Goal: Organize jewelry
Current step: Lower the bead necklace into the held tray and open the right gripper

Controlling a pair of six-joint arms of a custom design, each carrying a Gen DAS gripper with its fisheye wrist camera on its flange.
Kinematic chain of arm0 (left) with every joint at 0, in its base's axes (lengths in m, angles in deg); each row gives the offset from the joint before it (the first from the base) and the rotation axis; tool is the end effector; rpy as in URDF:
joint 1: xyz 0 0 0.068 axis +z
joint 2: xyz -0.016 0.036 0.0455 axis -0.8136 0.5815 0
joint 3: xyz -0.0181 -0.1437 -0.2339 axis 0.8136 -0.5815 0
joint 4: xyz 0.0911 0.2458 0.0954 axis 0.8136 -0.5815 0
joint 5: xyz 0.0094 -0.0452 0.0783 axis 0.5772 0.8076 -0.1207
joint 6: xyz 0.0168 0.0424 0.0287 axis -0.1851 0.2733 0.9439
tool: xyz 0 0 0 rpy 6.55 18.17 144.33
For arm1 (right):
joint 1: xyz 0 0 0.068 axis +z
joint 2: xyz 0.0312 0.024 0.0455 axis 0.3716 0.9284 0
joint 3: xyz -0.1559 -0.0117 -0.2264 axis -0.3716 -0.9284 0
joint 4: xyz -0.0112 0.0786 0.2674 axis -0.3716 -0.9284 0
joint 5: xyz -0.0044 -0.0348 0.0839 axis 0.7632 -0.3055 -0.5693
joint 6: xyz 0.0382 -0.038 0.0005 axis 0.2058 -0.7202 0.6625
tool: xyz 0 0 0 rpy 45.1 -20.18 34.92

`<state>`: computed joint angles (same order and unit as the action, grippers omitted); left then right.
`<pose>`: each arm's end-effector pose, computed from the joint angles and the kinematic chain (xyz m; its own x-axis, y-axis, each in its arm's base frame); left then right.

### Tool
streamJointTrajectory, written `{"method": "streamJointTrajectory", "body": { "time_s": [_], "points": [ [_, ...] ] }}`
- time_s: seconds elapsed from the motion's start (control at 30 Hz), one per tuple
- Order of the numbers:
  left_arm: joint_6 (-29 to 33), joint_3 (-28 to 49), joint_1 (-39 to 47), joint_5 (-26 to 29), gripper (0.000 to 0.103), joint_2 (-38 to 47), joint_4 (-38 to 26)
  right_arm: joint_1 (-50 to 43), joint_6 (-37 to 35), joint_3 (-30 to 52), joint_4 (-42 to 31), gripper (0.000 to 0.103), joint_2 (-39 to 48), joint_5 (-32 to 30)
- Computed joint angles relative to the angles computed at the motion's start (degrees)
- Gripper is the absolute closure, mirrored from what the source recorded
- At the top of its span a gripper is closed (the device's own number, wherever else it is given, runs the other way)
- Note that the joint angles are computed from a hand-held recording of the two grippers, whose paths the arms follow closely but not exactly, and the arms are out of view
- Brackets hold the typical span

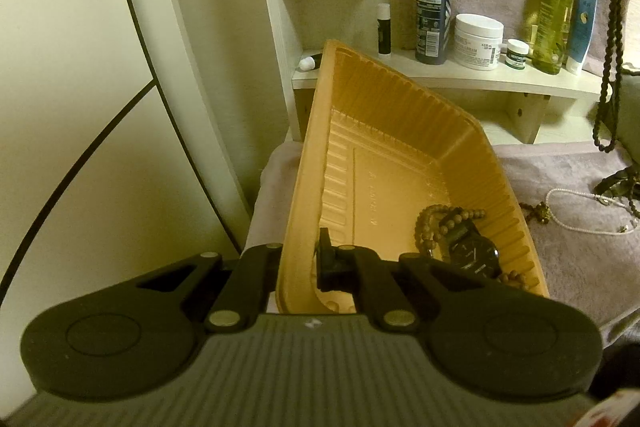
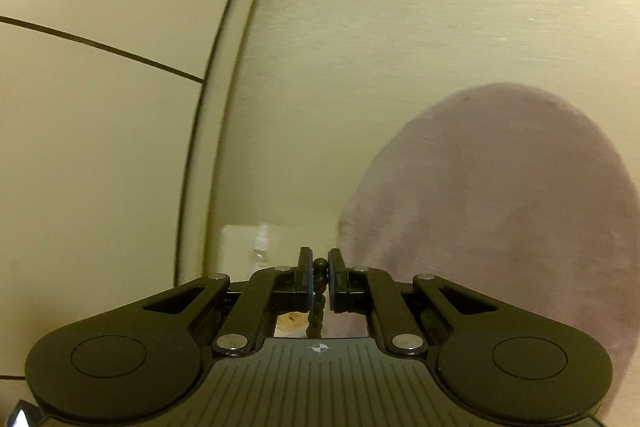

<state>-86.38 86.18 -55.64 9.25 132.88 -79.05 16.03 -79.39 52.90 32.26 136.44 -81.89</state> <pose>0.2585 0.0000 0.1735 -0.6798 0.0375 -0.7325 -0.0756 0.9898 0.1208 0.3266 -0.0076 0.4507 0.0975 -0.0406 -0.9944 -0.6347 0.7671 -0.0935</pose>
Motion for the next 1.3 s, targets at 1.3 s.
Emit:
{"method": "streamJointTrajectory", "body": {
  "time_s": [1.3],
  "points": [
    [0.2,0.4,1.0,1.5,0.099,-0.1,-0.7,16.5,-13.5,-17.6,-16.6,0.096,18.0,5.4]
  ]
}}
